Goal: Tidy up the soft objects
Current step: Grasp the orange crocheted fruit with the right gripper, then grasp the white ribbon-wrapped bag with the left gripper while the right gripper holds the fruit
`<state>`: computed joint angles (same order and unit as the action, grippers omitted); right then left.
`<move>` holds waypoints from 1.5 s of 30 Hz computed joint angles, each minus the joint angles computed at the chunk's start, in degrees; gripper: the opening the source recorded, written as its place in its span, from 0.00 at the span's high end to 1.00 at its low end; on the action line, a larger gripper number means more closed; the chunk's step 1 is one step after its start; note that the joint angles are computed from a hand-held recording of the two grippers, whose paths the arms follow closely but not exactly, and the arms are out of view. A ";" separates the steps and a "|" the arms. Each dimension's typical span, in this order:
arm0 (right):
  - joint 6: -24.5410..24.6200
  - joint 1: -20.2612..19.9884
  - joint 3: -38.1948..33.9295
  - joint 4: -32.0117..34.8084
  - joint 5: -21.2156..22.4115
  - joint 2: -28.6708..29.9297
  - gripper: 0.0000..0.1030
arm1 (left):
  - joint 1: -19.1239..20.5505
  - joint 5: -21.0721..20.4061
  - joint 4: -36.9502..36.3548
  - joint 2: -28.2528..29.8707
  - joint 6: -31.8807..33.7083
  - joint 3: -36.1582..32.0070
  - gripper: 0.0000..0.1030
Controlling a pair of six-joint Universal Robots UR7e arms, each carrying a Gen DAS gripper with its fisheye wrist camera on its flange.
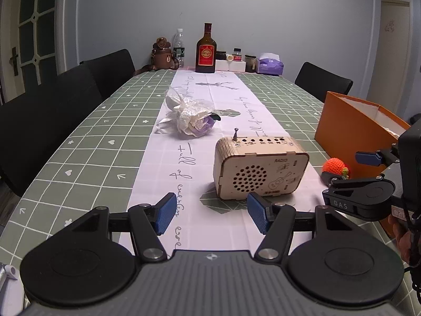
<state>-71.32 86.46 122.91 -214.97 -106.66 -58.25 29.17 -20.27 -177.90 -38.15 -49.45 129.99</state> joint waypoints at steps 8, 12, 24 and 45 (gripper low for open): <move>0.16 -0.49 -3.20 1.26 -1.76 2.53 0.47 | 2.30 -0.52 -1.73 0.57 2.27 -1.24 0.29; -0.51 -0.50 -3.70 0.22 -2.23 3.53 0.50 | 2.84 -0.71 -1.20 0.55 1.65 -1.38 0.29; -3.72 -1.00 -4.23 -0.46 -1.12 3.84 0.61 | 2.67 -0.40 -0.19 -0.34 1.13 -1.08 0.30; 20.54 6.64 -14.02 39.22 5.62 -8.15 0.61 | 11.20 -7.02 -5.44 -5.31 17.70 -15.74 0.16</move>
